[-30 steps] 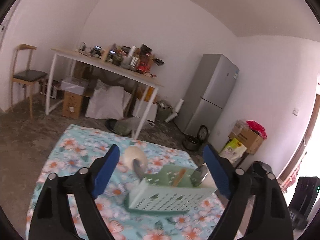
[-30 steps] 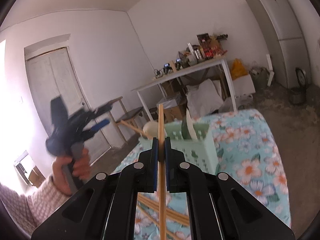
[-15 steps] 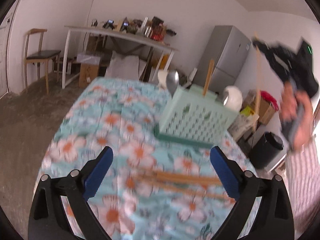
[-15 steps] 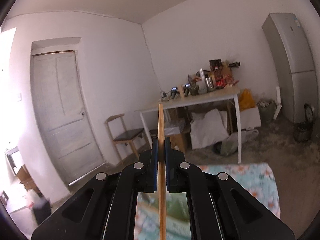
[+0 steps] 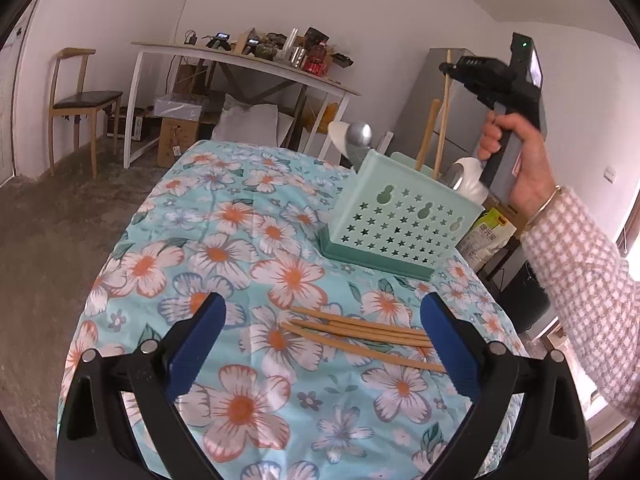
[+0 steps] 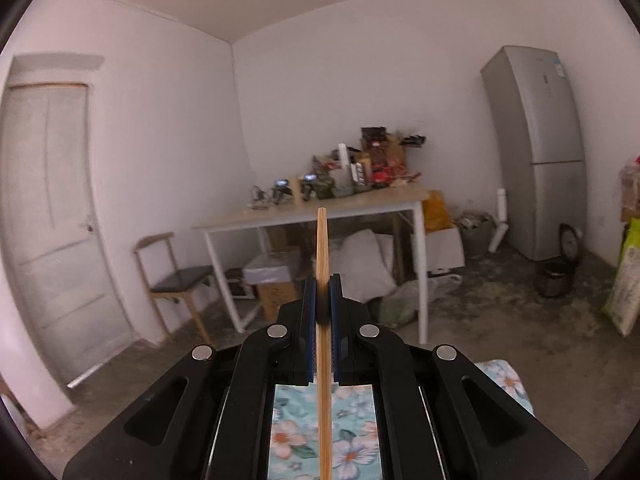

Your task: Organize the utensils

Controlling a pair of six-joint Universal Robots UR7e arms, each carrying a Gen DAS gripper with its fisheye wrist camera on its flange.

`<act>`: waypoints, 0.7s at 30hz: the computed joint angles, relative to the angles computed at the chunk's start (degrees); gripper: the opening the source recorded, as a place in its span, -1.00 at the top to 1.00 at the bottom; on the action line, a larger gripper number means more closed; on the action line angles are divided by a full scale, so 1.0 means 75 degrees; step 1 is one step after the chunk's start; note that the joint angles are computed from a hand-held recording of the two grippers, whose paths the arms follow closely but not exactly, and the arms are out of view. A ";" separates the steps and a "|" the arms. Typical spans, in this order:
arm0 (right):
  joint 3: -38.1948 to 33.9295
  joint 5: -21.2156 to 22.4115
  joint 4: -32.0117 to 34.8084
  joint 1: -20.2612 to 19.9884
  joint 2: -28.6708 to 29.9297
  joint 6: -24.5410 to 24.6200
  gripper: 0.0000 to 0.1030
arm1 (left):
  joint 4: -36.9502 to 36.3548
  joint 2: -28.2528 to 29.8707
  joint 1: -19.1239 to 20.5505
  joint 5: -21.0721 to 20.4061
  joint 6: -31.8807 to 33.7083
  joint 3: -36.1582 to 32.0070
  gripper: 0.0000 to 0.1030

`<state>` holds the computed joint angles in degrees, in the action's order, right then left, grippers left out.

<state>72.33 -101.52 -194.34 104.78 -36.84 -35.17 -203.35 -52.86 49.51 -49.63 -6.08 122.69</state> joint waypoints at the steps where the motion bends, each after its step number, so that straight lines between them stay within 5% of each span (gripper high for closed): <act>1: -0.0041 -0.0102 -0.0040 0.0023 0.0069 -0.0037 0.91 | 0.0031 -0.0019 0.0018 -0.0003 -0.0048 0.0011 -0.86; 15: 0.0012 -0.0603 -0.0265 -0.0021 0.0170 -0.0292 0.89 | -0.0196 -0.0065 0.0067 0.0092 -0.0285 0.0150 -0.86; 21: 0.0287 -0.0445 -0.0299 -0.0011 -0.0062 -0.0298 0.61 | -0.0244 -0.0061 0.0052 0.0141 -0.0264 0.0170 -0.86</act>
<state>74.48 -104.86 -196.59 104.69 -37.31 -37.40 -205.18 -53.32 49.90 -48.57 -8.06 123.96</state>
